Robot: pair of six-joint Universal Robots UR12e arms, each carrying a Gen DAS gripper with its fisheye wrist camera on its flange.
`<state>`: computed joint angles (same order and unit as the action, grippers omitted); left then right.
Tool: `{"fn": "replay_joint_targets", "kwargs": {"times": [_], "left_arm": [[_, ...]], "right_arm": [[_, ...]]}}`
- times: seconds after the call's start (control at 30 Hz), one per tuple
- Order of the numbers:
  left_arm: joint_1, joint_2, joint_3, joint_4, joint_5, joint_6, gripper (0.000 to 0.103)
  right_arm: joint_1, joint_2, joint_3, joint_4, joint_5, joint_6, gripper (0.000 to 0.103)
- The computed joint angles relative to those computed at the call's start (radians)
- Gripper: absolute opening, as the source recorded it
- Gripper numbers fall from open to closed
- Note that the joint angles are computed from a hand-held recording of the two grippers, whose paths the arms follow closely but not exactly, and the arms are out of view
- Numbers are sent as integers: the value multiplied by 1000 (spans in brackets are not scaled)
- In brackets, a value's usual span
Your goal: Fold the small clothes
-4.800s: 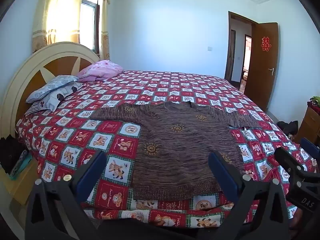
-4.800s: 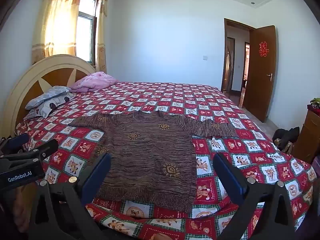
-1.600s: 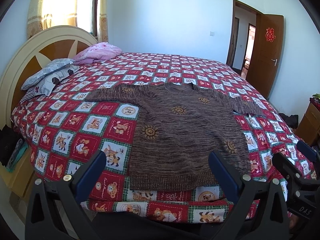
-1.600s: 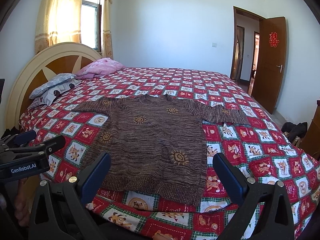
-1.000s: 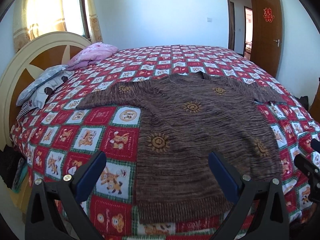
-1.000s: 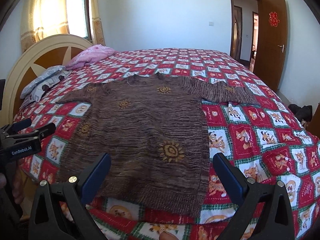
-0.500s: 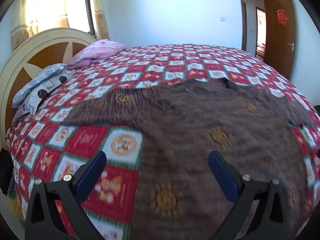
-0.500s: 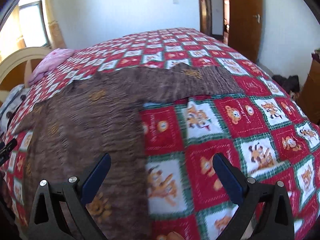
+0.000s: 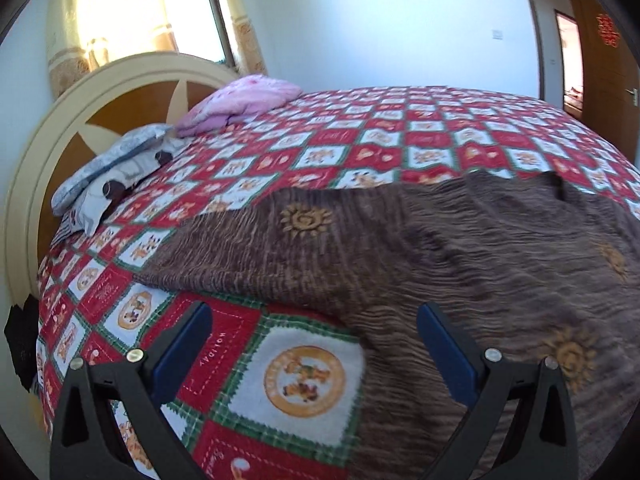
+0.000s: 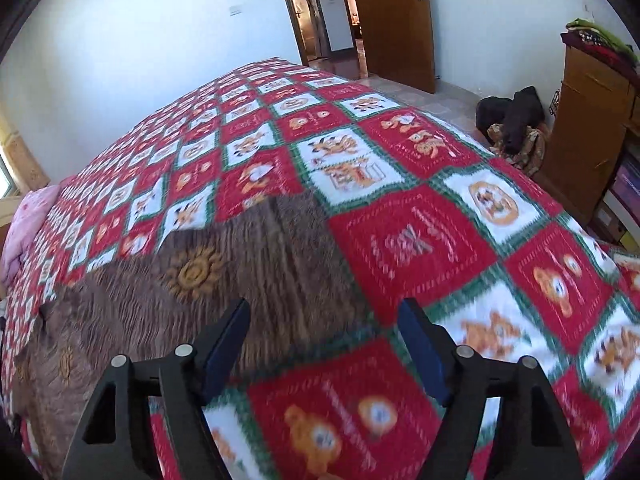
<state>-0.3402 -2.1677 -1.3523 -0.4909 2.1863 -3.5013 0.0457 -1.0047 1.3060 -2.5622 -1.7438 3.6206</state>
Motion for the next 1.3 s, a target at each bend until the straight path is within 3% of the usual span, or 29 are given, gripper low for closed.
{"fn": "replay_joint_targets", "kwargs": {"times": [0.27, 0.33, 0.47, 0.5, 0.6, 0.87, 1.3], "left_arm": [[11, -14, 20, -55, -8, -32, 103], [12, -15, 22, -55, -5, -33, 103], [17, -17, 23, -54, -17, -41, 103], [17, -18, 22, -53, -18, -40, 103], [20, -15, 16, -53, -24, -47, 103], [32, 6, -23, -21, -44, -76, 103], [49, 31, -76, 52, -91, -89, 103]], "right_arm": [[-4, 88, -134, 114, -33, -66, 67], [4, 96, -142, 112, -43, -104, 53], [27, 106, -155, 98, -72, -236, 14], [31, 104, -154, 93, -74, -244, 11], [30, 91, -146, 67, -40, -233, 9], [76, 85, -193, -15, -58, -323, 9], [172, 147, -344, -7, 1, -459, 9]]}}
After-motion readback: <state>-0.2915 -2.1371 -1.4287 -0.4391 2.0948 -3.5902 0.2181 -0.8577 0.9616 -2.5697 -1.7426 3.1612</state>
